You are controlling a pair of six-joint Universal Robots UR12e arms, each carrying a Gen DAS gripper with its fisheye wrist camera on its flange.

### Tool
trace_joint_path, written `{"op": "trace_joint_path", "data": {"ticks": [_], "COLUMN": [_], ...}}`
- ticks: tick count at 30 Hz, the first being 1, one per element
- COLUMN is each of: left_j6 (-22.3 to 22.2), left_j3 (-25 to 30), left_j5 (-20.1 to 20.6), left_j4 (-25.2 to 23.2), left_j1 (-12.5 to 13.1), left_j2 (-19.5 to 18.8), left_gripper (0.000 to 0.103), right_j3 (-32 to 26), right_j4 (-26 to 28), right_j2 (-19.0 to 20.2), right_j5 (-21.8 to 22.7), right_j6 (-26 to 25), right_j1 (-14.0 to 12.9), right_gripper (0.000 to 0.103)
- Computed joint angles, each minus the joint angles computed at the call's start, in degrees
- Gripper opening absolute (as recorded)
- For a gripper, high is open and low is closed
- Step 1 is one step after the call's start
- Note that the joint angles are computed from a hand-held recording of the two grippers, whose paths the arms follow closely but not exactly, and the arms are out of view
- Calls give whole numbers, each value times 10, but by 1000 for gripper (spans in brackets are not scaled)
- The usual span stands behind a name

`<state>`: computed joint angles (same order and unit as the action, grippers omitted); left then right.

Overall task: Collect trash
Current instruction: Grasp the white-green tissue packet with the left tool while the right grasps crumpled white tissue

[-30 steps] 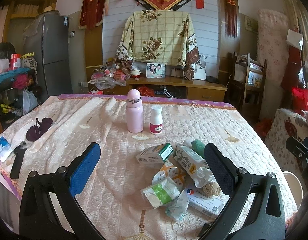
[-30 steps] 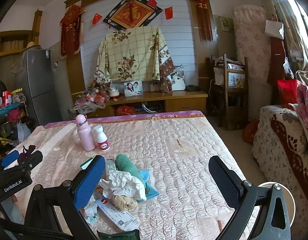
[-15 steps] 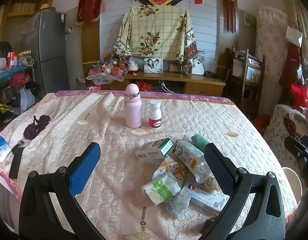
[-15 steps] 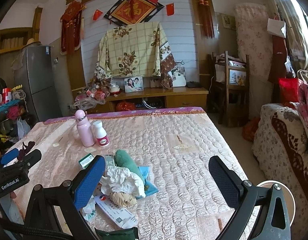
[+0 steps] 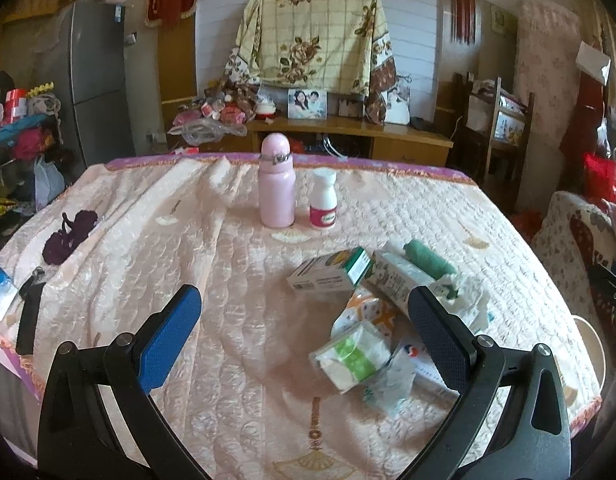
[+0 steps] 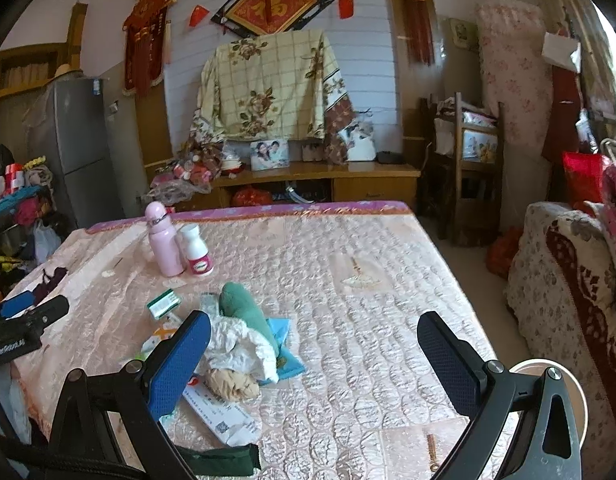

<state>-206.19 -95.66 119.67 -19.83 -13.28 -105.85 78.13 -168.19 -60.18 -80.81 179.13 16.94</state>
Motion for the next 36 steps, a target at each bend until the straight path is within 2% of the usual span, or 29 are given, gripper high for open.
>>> {"op": "trace_joint_path", "data": {"ticks": [2,6,9,14,16,19,24,25,26,27,28,29,30,31,34,36], "left_j6": [1,7,15,28,23,23,21,22,23,22,17,13,12,14,12,13], "left_j3": [-3,-6,-10,-12,-10,-11,-2,0,3,7,9,9,7,6,1,-2], "left_j5": [-10,-49,-70,-112,-134,-176,-203,-209,-215,-225,-243,-252,-255,-254,-271,-264], "left_j4": [-10,-32,-43,-58,-70,-76,-90,-92,-98,-107,-109,-104,-96,-94,-91,-89], "left_j1": [4,12,16,25,31,42,48,49,50,53,56,58,59,59,63,61], "left_j2": [1,-1,-4,-9,-13,-17,-31,-35,-38,-42,-44,-45,-45,-43,-34,-25], "left_gripper": [103,103,103,93,89,89,87,76,59,51,39,38,34,23,15,12], "right_j3": [-2,-3,-7,-32,-50,-82,-141,-154,-164,-173,-179,-186,-193,-195,-181,-168], "right_j4": [20,41,66,120,145,173,230,248,261,270,276,284,297,302,278,252], "right_j2": [1,3,7,24,36,58,97,105,112,118,123,128,132,133,126,118], "right_j5": [21,32,51,115,140,162,184,180,174,168,166,171,182,189,209,227], "right_j6": [-6,-30,-46,-63,-71,-89,-100,-106,-113,-119,-122,-124,-125,-124,-122,-105], "right_j1": [-4,-4,-6,-9,-9,-4,3,6,9,12,14,15,14,13,9,3], "right_gripper": [102,100,91,69,69,69,80,80,79,78,64,38,29,25,15,14]}}
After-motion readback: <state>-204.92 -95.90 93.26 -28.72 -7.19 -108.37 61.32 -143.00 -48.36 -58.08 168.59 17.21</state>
